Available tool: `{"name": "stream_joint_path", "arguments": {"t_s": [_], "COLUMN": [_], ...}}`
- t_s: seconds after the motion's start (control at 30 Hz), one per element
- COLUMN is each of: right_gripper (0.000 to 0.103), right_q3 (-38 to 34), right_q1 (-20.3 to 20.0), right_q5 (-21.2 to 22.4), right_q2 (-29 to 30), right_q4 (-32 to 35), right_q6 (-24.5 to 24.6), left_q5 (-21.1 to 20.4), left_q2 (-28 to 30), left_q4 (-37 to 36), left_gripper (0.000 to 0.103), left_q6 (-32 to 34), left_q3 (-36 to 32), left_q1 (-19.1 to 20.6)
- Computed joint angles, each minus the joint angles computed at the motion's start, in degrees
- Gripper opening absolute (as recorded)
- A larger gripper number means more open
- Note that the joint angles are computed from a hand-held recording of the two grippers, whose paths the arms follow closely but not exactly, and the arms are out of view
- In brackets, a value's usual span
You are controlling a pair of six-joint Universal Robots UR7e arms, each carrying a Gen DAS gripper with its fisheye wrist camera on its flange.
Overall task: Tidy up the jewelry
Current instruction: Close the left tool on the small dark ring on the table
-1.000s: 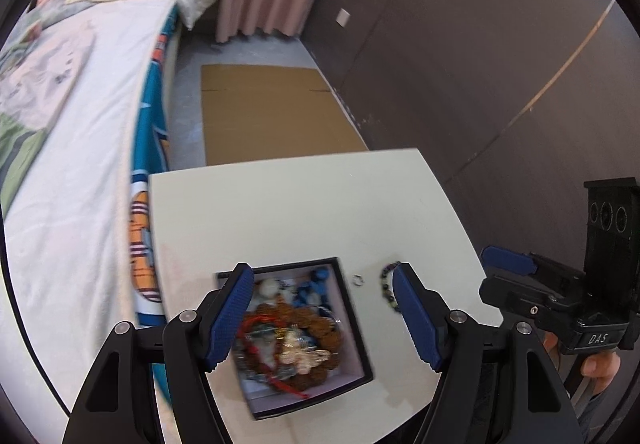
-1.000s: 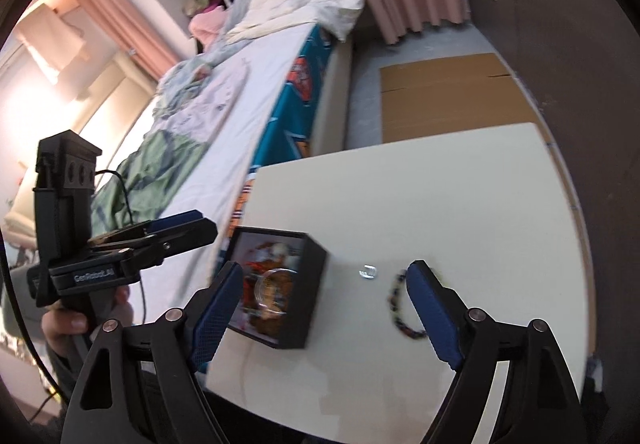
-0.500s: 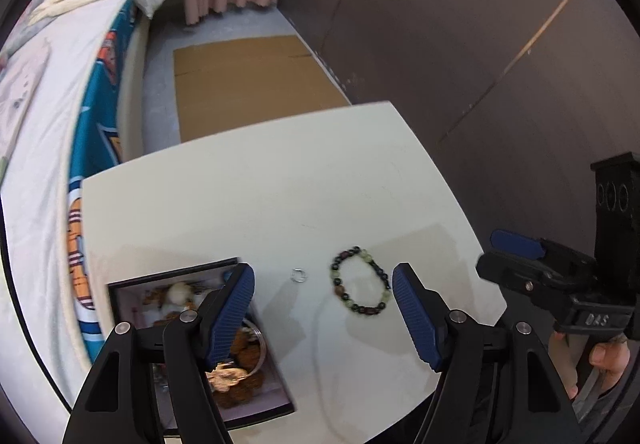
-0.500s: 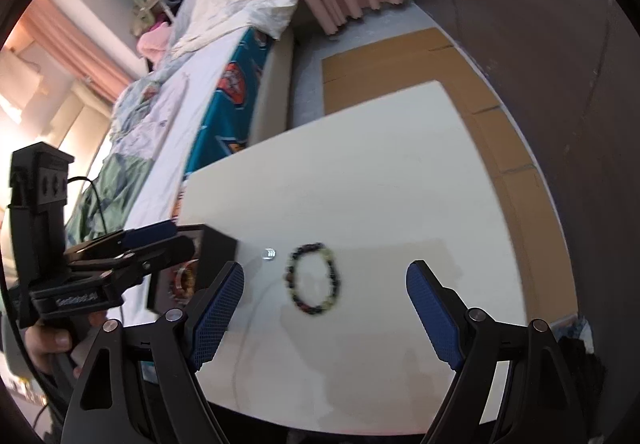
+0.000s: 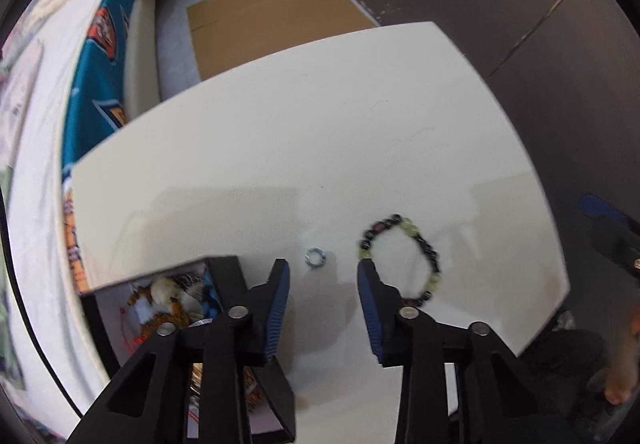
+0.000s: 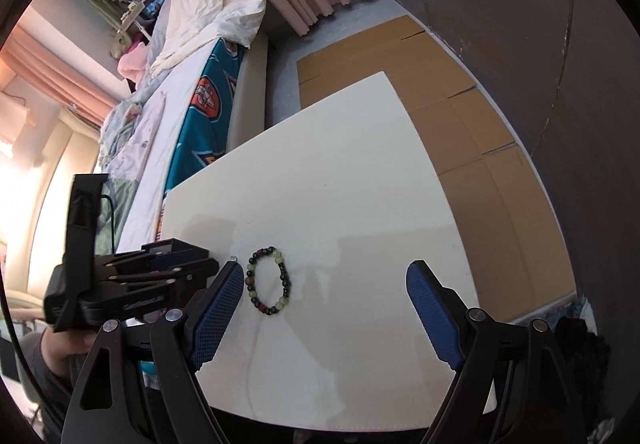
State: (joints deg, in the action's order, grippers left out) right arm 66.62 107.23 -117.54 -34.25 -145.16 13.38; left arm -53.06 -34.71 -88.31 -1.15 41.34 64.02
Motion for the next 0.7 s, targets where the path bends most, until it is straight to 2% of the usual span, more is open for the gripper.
{"name": "stream_joint_path", "arguments": {"t_s": [0.27,0.37,0.4,0.53,0.7], "right_gripper": [0.084,0.084,0.084,0.084,0.084], "right_q3": [0.9,0.8,0.8,0.8,1.0], "right_q1": [-0.3,-0.4,-0.4,-0.4,-0.4], "right_q5": [0.5,0.6,0.5,0.4,0.4], "right_q2": [-0.7,-0.7,-0.6,-0.8,-1.0], "right_q4": [-0.4,-0.4,-0.4,-0.1,-0.2], "right_q6": [-0.5,-0.6,-0.5,-0.8,-1.0], "left_q5": [3.8,5.1,6.6,6.2,8.2], "left_q2": [2.8,4.6,4.4,5.5,6.4], "left_q4": [4.3,6.7,5.6,6.8,8.4], "left_gripper": [0.032,0.025,0.021,0.017,0.017], "left_q6": [0.2,-1.2,-0.7,-1.2,-1.5], "left_q3": [-2.1,-4.2,-3.2,-5.1,-5.5], "left_q1": [-0.4,-0.1,-0.2,0.0,-0.5]}}
